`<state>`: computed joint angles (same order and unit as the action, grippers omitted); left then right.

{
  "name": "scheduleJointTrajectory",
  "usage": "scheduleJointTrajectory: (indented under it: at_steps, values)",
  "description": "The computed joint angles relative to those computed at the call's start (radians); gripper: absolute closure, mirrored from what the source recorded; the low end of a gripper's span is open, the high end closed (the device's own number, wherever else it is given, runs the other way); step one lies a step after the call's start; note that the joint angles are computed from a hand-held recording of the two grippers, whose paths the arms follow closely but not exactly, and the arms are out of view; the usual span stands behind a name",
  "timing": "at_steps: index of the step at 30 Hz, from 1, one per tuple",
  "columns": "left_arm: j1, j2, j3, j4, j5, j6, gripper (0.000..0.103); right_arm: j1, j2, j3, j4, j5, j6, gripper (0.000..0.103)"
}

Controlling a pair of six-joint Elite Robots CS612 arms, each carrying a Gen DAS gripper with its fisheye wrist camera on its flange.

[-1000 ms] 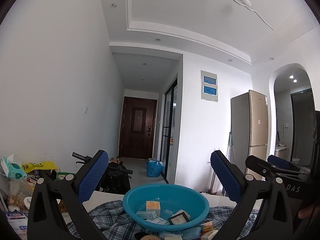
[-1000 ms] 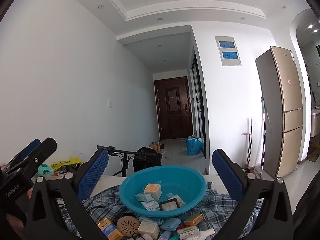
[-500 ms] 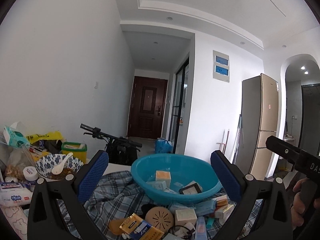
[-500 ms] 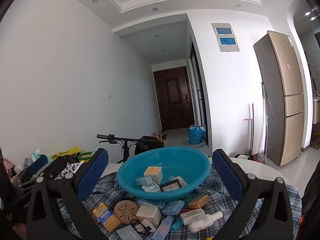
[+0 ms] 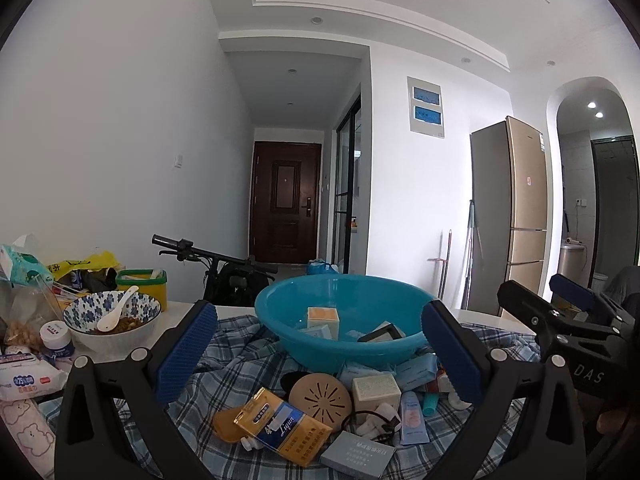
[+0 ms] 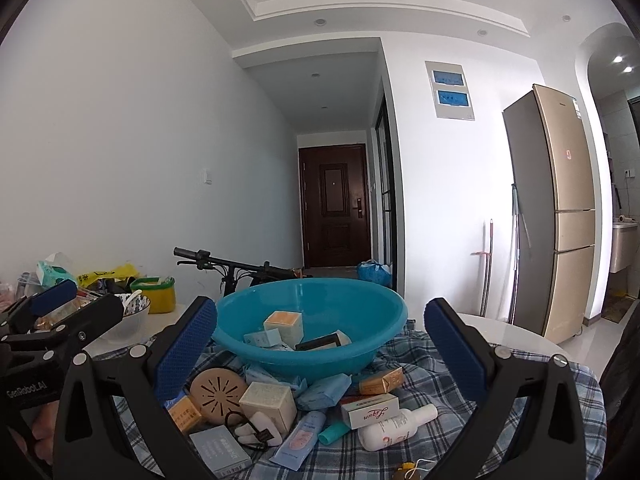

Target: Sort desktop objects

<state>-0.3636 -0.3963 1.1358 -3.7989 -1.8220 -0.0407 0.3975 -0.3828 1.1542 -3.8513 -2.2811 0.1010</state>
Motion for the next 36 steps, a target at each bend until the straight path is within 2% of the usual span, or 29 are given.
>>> scheduleJointTrajectory:
  at_steps: [6,15,18,20,27,30,33,36]
  values:
    - [-0.002,0.017,-0.012,0.020,0.036,-0.011,0.000,-0.010,0.020,-0.003,-0.020,0.044,0.101,0.000]
    - [-0.008,0.027,-0.012,0.034,0.062,0.001,0.000,-0.004,0.079,-0.078,-0.061,0.029,0.071,0.000]
    - [-0.006,0.030,-0.016,0.041,0.066,-0.010,0.000,-0.012,0.071,-0.062,-0.047,0.065,0.104,0.000]
    - [-0.006,0.031,-0.015,0.042,0.070,-0.010,0.000,-0.011,0.071,-0.060,-0.051,0.060,0.105,0.000]
    - [-0.016,0.034,-0.009,0.032,0.114,0.020,0.000,-0.004,0.043,-0.029,0.077,0.070,0.004,0.000]
    - [-0.015,0.035,-0.012,0.047,0.121,0.012,0.000,0.001,0.037,-0.022,0.125,0.050,-0.008,0.000]
    - [-0.016,0.038,-0.012,0.053,0.136,0.001,0.000,0.001,0.029,-0.014,0.169,0.015,0.029,0.000]
    - [-0.029,0.041,-0.005,0.052,0.207,0.022,0.000,-0.013,0.009,0.016,0.231,0.040,0.121,0.000]
